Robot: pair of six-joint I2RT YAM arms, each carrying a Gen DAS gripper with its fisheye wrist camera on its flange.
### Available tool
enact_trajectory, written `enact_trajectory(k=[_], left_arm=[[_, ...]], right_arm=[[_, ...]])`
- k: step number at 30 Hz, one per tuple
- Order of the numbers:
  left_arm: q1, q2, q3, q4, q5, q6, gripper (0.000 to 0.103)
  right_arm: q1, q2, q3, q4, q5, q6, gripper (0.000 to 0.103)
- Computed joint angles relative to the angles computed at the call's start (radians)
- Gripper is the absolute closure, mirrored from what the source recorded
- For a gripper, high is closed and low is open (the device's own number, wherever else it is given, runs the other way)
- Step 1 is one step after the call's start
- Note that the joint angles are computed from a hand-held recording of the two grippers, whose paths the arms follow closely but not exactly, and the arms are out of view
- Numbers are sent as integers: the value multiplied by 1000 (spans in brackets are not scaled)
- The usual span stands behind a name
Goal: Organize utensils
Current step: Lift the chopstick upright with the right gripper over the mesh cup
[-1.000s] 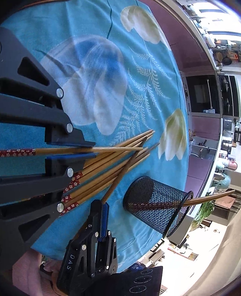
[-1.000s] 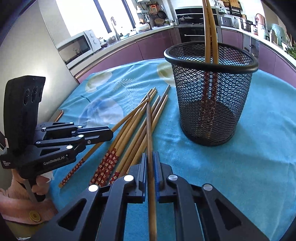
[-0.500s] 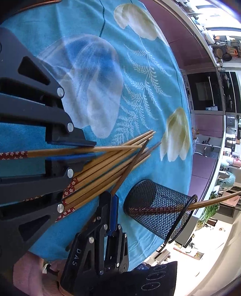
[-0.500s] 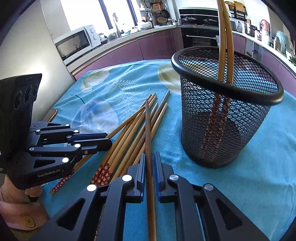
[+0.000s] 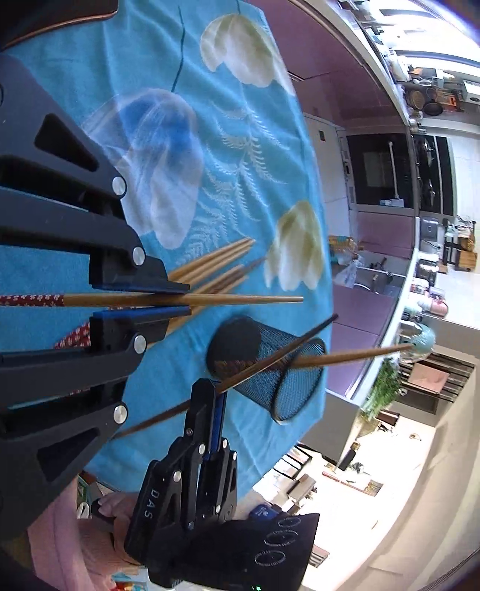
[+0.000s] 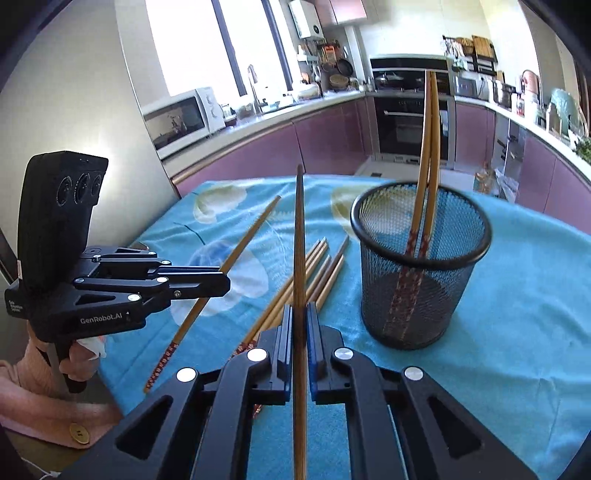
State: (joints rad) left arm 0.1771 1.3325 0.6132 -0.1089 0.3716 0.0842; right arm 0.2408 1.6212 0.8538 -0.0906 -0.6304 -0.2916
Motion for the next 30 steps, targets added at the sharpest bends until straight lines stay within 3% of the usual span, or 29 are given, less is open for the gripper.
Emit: enact_trajectory(k=[8,14,20,30], left_arm=[[44,-173,11,-86,125,2,96],[71,-233,27,-85,181,-21,96],[62,-202,76,-27,195,-84,96],[-35,-98,223,47,116,-163,96]], right_arm=[[-69,-102,-29,7,-80,11,97],[-110,-133,-14,14,-123,22,97],[-144,-143,39,-4,-153,29,97],[-201,-133,153,-7,-177,54,97]])
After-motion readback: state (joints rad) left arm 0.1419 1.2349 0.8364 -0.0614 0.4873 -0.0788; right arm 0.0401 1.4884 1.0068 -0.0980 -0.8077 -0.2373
